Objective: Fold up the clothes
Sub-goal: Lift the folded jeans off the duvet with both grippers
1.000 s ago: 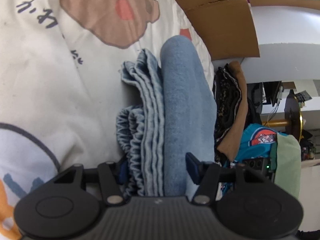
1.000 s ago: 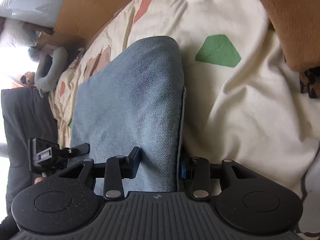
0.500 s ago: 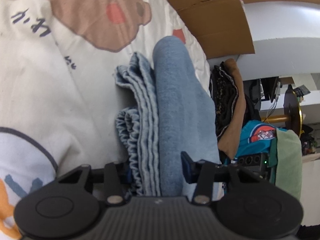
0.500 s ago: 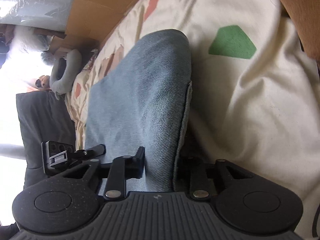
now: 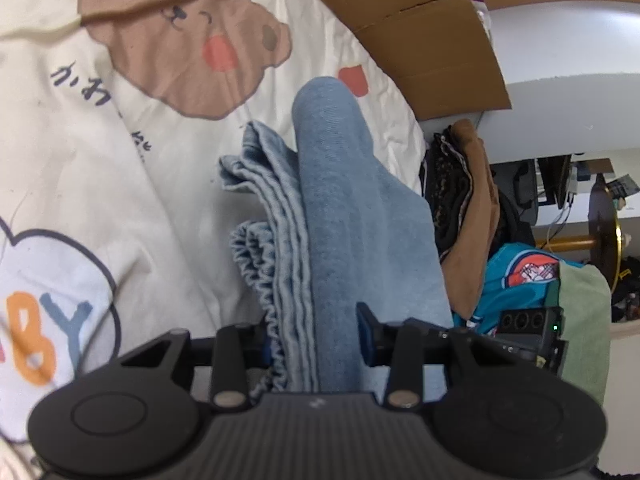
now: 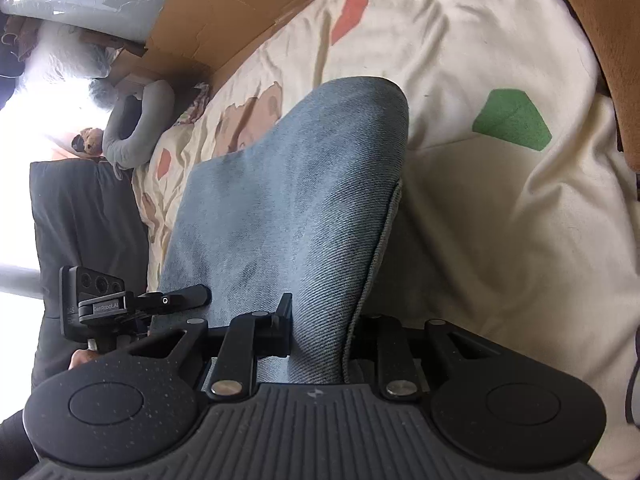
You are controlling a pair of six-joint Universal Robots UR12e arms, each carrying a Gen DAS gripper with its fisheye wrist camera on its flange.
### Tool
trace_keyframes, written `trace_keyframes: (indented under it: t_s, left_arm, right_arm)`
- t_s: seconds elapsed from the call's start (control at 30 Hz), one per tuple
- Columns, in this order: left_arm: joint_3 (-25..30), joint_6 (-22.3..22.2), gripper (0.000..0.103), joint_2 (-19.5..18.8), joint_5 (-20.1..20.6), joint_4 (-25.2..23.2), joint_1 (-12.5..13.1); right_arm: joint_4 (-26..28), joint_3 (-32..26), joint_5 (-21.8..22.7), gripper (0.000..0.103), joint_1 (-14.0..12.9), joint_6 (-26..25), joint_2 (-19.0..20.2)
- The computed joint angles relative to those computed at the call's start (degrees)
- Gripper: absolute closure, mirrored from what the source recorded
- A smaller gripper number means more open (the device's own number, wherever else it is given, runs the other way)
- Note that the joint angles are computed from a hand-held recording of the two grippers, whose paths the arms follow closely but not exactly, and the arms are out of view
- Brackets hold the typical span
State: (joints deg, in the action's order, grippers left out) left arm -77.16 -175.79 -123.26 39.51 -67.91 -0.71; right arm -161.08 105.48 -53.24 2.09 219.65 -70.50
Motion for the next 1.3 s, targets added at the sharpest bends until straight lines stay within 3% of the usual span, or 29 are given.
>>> trace_keyframes:
  t_s: [0.53,1.07,1.3]
  left_arm:
    - [5.8,-2.6,0.063,4.5,2.7,-4.3,-1.2]
    - [11.5,-7.5,0.063,8.3,5.2,-5.2,-2.5]
    - [15.1,-9.8,0.063,9.0,4.2,-4.7,-3.3]
  right_arm:
    - [7.8,-3.9,-1.1,0.081,-0.9,-1.7,-7.0]
    - [15.1,-10.4,-2.2,0.081,-1.4,-2.6,-11.6]
    - [19.3,-14.5,-4.6,0.081,-1.9,-4.6,-13.8]
